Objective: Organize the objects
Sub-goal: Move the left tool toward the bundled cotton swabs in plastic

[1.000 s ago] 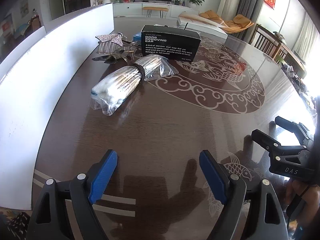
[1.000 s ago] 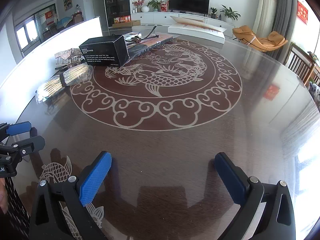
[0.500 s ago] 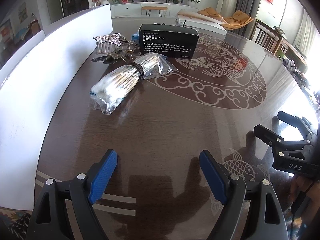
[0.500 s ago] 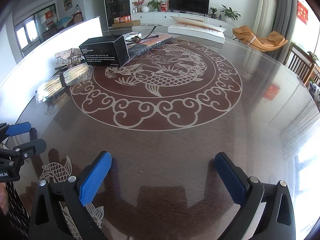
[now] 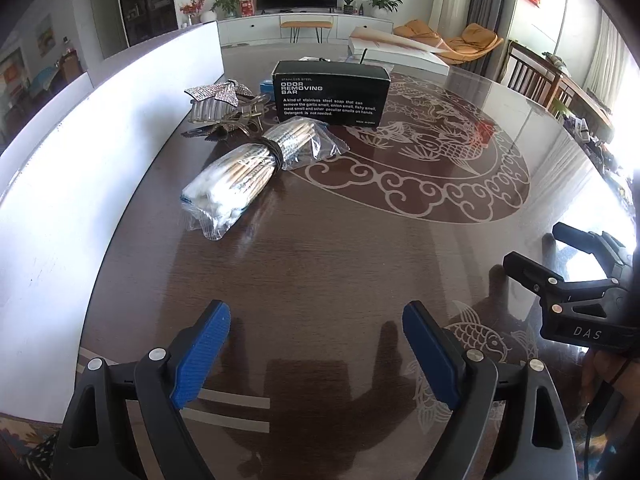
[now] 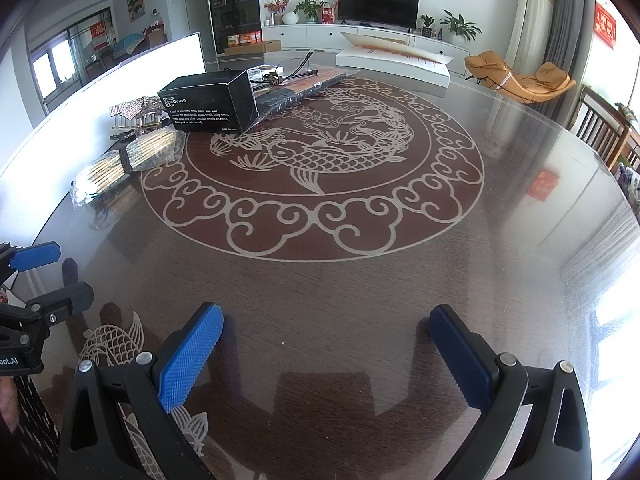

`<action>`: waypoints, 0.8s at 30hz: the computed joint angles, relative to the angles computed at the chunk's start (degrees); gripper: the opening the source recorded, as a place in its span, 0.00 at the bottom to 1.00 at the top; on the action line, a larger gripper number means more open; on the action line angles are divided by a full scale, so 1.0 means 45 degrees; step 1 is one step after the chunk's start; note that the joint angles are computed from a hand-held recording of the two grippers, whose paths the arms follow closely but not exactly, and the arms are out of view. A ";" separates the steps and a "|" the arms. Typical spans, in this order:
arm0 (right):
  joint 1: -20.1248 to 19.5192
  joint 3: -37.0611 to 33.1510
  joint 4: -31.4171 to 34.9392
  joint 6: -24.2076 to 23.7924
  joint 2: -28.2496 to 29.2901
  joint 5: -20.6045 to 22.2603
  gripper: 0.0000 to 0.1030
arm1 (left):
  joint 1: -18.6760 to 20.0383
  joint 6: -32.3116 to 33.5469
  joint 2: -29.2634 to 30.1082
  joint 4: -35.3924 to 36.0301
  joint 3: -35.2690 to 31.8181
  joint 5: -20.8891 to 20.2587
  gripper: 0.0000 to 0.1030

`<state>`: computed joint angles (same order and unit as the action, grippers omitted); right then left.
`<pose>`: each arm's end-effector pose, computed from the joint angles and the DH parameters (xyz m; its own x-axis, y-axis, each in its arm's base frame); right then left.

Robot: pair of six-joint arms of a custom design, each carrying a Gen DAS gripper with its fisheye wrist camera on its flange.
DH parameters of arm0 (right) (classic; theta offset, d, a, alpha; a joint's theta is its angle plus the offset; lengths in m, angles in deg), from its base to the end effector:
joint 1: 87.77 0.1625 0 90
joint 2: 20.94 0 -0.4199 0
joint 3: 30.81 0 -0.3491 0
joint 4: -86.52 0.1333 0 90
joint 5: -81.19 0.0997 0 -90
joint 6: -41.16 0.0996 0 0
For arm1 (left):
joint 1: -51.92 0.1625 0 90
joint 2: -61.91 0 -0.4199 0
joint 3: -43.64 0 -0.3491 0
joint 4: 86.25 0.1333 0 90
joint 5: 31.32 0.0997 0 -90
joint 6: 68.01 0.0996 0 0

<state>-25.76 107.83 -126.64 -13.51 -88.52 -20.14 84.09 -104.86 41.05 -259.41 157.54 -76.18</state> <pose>-0.0928 -0.4170 0.2391 -0.6938 -0.0973 0.7136 -0.4803 0.8008 -0.3579 -0.2808 -0.4175 -0.1229 -0.7183 0.2150 -0.6617 0.5038 0.8167 -0.2815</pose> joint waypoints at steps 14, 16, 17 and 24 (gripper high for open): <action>0.0005 -0.0001 -0.0006 0.0005 0.0006 -0.0005 1.00 | 0.1467 0.2708 -0.0101 -0.0924 -0.1404 0.0514 0.86; 0.0005 -0.0001 -0.0006 0.0005 0.0006 -0.0005 1.00 | 0.1539 0.2887 -0.0076 -0.0875 -0.1515 0.0683 0.86; 0.0005 -0.0001 -0.0006 0.0005 0.0006 -0.0005 1.00 | 0.1584 0.2943 -0.0081 -0.0860 -0.1555 0.0721 0.86; 0.0008 -0.0007 -0.0004 0.0008 0.0012 -0.0009 1.00 | 0.1594 0.3187 -0.0374 -0.1809 -0.1250 0.0518 0.86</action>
<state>-25.72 107.79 -126.66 -13.47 -88.47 -20.18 91.27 -90.52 39.37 -267.55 151.92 -73.85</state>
